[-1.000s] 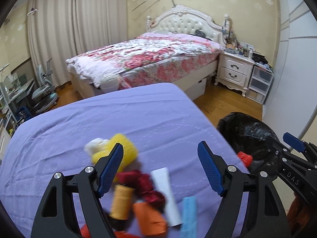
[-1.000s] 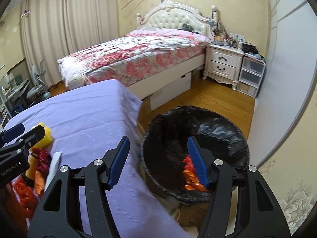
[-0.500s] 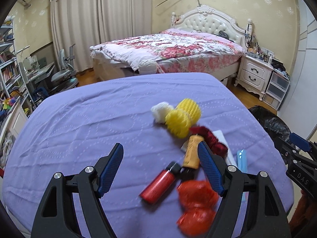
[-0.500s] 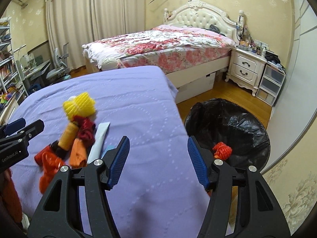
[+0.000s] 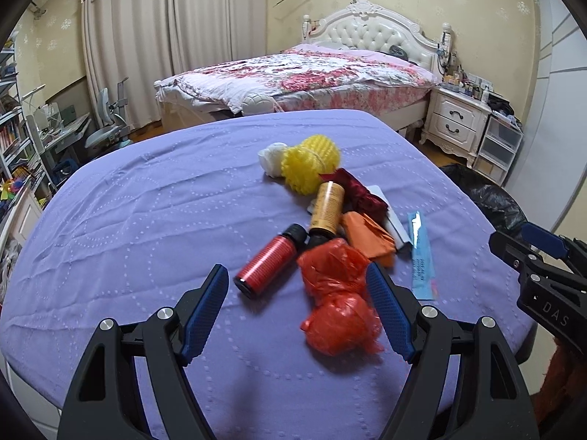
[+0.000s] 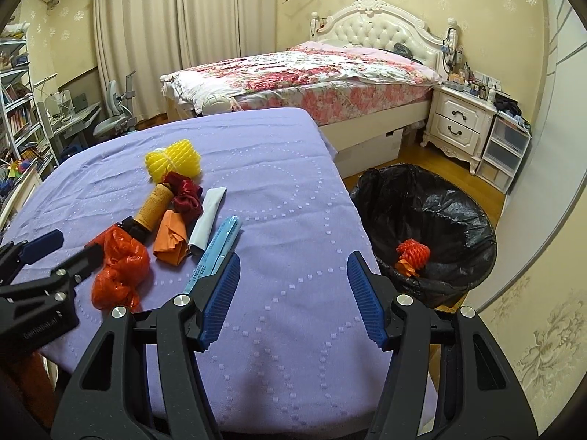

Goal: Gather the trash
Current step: 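Move both tools back to the trash pile on the table, then grasp the red plastic bag bundle with the left tool while the right tool grasps the blue ticket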

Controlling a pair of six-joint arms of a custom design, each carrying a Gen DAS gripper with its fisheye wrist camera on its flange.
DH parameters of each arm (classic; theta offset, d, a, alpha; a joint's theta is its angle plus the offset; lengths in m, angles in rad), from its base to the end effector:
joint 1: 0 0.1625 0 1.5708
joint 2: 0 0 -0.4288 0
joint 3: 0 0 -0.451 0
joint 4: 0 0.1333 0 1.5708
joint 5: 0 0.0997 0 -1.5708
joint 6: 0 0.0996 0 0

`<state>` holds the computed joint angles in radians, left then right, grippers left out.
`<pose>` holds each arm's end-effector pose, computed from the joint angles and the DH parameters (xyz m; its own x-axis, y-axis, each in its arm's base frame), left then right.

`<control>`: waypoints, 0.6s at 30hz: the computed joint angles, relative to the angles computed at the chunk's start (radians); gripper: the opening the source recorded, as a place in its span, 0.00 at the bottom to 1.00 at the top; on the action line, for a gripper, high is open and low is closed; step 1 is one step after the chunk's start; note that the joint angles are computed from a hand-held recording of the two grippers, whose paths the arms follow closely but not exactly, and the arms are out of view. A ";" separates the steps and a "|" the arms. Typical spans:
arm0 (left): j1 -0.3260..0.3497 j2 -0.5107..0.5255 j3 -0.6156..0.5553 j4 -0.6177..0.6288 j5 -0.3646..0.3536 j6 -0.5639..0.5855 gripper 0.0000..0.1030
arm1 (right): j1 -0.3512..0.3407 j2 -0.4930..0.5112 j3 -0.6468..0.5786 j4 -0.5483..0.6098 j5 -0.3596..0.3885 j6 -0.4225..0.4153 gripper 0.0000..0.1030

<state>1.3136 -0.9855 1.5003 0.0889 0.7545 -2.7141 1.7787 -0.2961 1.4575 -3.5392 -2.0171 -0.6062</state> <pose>0.0391 -0.6607 0.1771 -0.6818 -0.1417 -0.7177 0.4693 0.6679 -0.5777 0.2377 -0.6893 -0.1162 -0.6969 -0.2879 0.6568 -0.6569 0.6239 -0.4234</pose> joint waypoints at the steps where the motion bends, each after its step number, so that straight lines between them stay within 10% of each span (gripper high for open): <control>1: -0.002 0.003 0.002 -0.007 0.000 0.008 0.73 | 0.000 -0.002 0.006 -0.006 0.002 -0.001 0.58; 9: 0.006 0.050 -0.028 0.029 0.000 0.003 0.73 | -0.002 -0.007 0.023 -0.016 0.008 -0.004 0.58; 18: 0.026 0.088 -0.074 0.125 0.031 -0.045 0.44 | -0.003 0.000 0.015 0.007 0.008 0.006 0.58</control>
<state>1.3398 -0.8974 1.4262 0.2139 0.7852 -2.7589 1.7754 -0.2964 1.4728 -3.5326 -2.0088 -0.6003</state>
